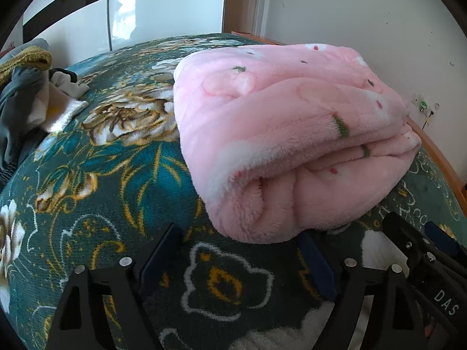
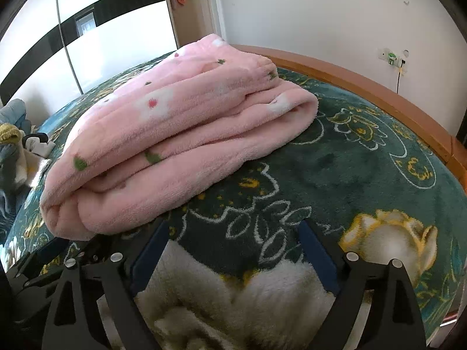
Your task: Fold clothes
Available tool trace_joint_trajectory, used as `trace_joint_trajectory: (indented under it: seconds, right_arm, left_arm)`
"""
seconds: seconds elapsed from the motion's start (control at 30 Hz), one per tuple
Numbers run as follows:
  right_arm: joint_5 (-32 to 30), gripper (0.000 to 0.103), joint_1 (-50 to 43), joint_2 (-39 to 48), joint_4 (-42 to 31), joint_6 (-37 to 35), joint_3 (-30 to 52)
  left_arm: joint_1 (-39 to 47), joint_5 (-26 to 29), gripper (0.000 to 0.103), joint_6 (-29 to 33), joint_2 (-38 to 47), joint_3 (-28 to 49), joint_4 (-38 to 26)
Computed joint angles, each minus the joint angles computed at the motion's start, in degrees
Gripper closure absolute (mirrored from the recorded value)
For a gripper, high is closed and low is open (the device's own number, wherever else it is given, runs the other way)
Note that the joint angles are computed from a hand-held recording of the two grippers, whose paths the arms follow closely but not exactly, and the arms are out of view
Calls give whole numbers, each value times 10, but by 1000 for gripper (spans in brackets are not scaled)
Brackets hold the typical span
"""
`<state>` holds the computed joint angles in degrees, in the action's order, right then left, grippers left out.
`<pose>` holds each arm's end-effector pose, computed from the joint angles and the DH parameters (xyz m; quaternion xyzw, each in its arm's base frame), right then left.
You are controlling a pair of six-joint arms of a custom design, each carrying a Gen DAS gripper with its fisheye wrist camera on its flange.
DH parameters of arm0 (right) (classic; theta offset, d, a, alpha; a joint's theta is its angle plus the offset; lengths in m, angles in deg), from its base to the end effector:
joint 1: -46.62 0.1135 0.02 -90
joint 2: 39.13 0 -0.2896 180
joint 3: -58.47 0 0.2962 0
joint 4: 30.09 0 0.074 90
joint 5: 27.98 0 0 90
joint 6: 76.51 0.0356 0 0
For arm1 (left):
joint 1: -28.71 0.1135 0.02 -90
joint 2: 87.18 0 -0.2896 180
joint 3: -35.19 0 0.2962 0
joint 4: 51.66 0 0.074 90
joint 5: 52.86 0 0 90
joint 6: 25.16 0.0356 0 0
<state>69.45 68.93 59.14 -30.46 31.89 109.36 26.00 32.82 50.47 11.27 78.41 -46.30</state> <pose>0.3123 0.1232 0.1012 -0.0084 0.9311 0.0684 0.3582 0.3018 -0.0116 0.0729 -0.1082 0.9325 -0.0159 0.3443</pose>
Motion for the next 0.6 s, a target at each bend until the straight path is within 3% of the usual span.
trace_joint_trajectory:
  seconds: [0.6]
  right_arm:
    - [2, 8, 15, -17, 2, 11, -10]
  left_arm:
    - [5, 19, 15, -8, -8, -12, 15]
